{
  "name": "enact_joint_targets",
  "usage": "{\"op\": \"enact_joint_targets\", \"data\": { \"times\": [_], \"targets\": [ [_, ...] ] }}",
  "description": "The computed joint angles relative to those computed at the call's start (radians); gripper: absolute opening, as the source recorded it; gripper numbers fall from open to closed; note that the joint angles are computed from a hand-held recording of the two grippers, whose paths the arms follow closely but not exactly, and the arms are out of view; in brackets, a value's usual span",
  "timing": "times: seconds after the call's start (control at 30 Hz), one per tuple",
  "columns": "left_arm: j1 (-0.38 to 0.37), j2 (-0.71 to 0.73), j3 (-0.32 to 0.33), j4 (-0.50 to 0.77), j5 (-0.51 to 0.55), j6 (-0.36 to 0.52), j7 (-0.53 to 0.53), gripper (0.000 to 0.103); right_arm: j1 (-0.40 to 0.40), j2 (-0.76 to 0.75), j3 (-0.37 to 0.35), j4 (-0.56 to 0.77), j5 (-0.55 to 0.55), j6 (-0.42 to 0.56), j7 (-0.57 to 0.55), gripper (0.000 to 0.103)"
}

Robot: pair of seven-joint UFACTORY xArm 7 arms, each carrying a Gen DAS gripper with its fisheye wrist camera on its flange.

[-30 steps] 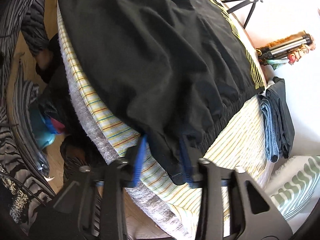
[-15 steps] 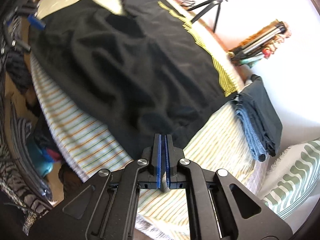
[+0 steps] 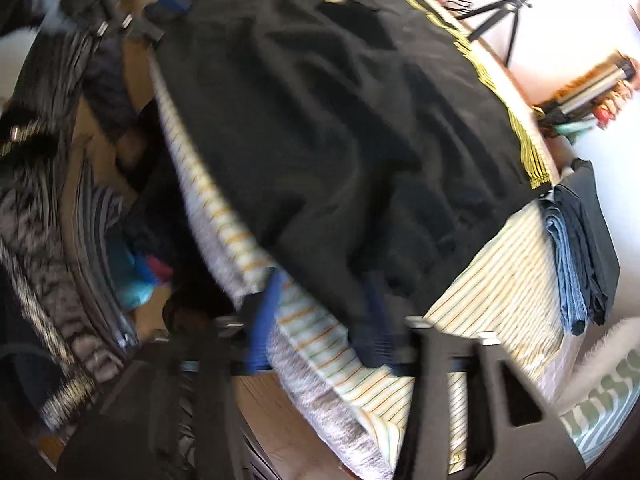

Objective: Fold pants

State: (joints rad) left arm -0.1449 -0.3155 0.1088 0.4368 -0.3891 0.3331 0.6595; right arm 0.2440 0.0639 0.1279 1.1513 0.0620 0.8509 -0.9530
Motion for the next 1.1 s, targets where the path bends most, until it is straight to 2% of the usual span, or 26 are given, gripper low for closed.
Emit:
{"op": "enact_joint_targets", "data": {
  "times": [0.07, 0.17, 0.23, 0.27, 0.3, 0.33, 0.4, 0.5, 0.6, 0.63, 0.67, 0.8, 0.87, 0.9, 0.97, 1.0, 1.1],
  "targets": [
    [-0.006, -0.002, 0.007, 0.003, -0.014, 0.005, 0.008, 0.057, 0.002, -0.002, -0.001, -0.021, -0.034, -0.02, 0.0, 0.053],
    [-0.013, -0.008, 0.01, 0.005, -0.027, 0.015, 0.02, 0.057, 0.01, 0.007, -0.002, -0.057, -0.119, -0.108, 0.053, 0.053],
    [-0.016, -0.015, 0.009, 0.006, -0.029, 0.025, 0.03, 0.057, 0.016, 0.02, -0.004, -0.064, -0.175, -0.147, 0.098, 0.038],
    [-0.016, -0.019, 0.007, 0.005, -0.026, 0.029, 0.034, 0.057, 0.021, 0.031, -0.006, -0.062, -0.219, -0.161, 0.128, 0.009],
    [-0.016, -0.022, 0.005, 0.004, -0.024, 0.031, 0.038, 0.059, 0.022, 0.042, -0.008, -0.051, -0.241, -0.159, 0.144, 0.0],
    [-0.017, -0.026, 0.004, 0.001, -0.022, 0.032, 0.043, 0.064, 0.023, 0.046, -0.008, -0.045, -0.245, -0.164, 0.156, 0.0],
    [-0.016, -0.031, -0.008, -0.008, -0.006, 0.019, 0.044, 0.068, 0.011, 0.055, -0.007, -0.012, -0.191, -0.155, 0.145, 0.0],
    [0.0, -0.019, -0.042, -0.02, 0.053, -0.015, 0.016, 0.068, -0.005, 0.076, -0.007, 0.058, -0.107, -0.134, 0.166, 0.0],
    [-0.018, -0.006, -0.027, -0.015, 0.045, -0.022, 0.014, 0.068, -0.009, 0.095, -0.008, 0.11, -0.084, -0.122, 0.182, 0.0],
    [-0.006, 0.002, -0.042, -0.015, 0.066, -0.037, -0.014, 0.068, -0.008, 0.1, -0.009, 0.122, -0.09, -0.115, 0.192, 0.0],
    [0.039, 0.021, -0.089, -0.013, 0.129, -0.062, -0.079, 0.068, -0.01, 0.111, -0.007, 0.144, -0.071, -0.088, 0.196, 0.0],
    [0.037, 0.035, -0.076, -0.009, 0.165, -0.085, -0.129, 0.067, -0.009, 0.105, -0.003, 0.134, -0.066, -0.115, 0.192, 0.0],
    [0.058, 0.036, -0.082, -0.009, 0.203, -0.099, -0.16, 0.056, -0.01, 0.096, -0.002, 0.126, -0.059, -0.117, 0.191, 0.0],
    [0.058, 0.038, -0.075, -0.007, 0.21, -0.098, -0.162, 0.045, -0.011, 0.089, -0.002, 0.119, -0.055, -0.118, 0.189, 0.0],
    [0.023, 0.035, -0.02, -0.004, 0.164, -0.09, -0.109, 0.023, -0.015, 0.081, -0.003, 0.107, -0.042, -0.13, 0.186, 0.0],
    [-0.008, 0.033, 0.016, -0.001, 0.116, -0.088, -0.062, 0.003, -0.016, 0.074, -0.003, 0.1, -0.033, -0.135, 0.187, 0.0],
    [-0.039, 0.028, 0.045, 0.001, 0.042, -0.136, -0.002, 0.002, -0.02, 0.063, -0.002, 0.092, -0.002, -0.16, 0.195, 0.0]
  ]
}}
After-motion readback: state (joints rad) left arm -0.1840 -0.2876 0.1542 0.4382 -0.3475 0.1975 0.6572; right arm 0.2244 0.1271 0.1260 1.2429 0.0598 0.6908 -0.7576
